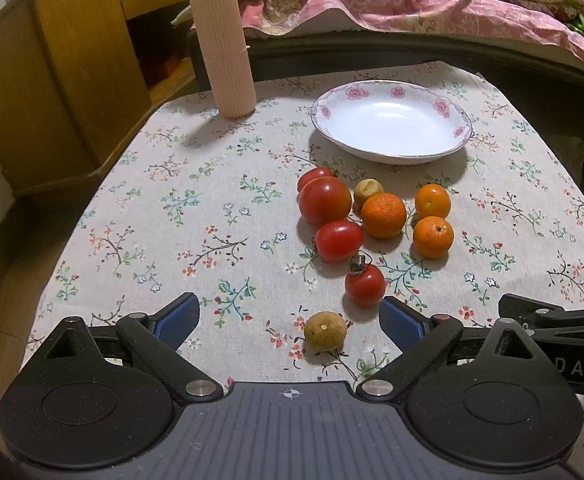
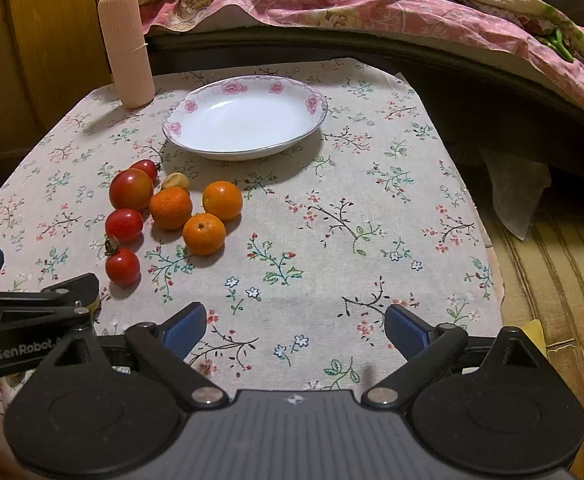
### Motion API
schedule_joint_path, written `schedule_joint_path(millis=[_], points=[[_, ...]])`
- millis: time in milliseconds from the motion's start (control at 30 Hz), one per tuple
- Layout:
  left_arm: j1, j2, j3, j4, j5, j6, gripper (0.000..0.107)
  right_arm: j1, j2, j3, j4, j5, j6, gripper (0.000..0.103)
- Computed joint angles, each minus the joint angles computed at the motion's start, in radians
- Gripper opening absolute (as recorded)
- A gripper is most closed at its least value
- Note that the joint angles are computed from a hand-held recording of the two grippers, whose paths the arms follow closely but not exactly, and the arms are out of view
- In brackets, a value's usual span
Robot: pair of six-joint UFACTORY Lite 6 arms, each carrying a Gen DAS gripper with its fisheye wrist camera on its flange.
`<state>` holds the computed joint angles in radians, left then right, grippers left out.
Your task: Organize fruits
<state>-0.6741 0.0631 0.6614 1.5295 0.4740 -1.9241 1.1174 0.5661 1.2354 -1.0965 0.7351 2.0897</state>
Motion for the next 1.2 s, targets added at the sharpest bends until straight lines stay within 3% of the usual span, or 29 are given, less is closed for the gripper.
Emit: schedule_joint_path(millis=[533, 833, 1200], points=[[0.051, -0.034, -0.040, 0.015, -0.040, 0.016, 0.098, -0.003, 0.015, 0.025, 0.004, -0.044, -0.035, 0.088], [0.147, -0.118, -0.107, 0.121, -0.115, -0.054, 0.098, -0.006, 0.037, 0.065, -0.040, -0.104, -0.072, 0.082], [0.153, -0.144, -0.146, 0.191, -0.113, -0.028, 0.098, -0.070, 0.050, 0.110, -0.151, -0.239, -0.111, 0.064]])
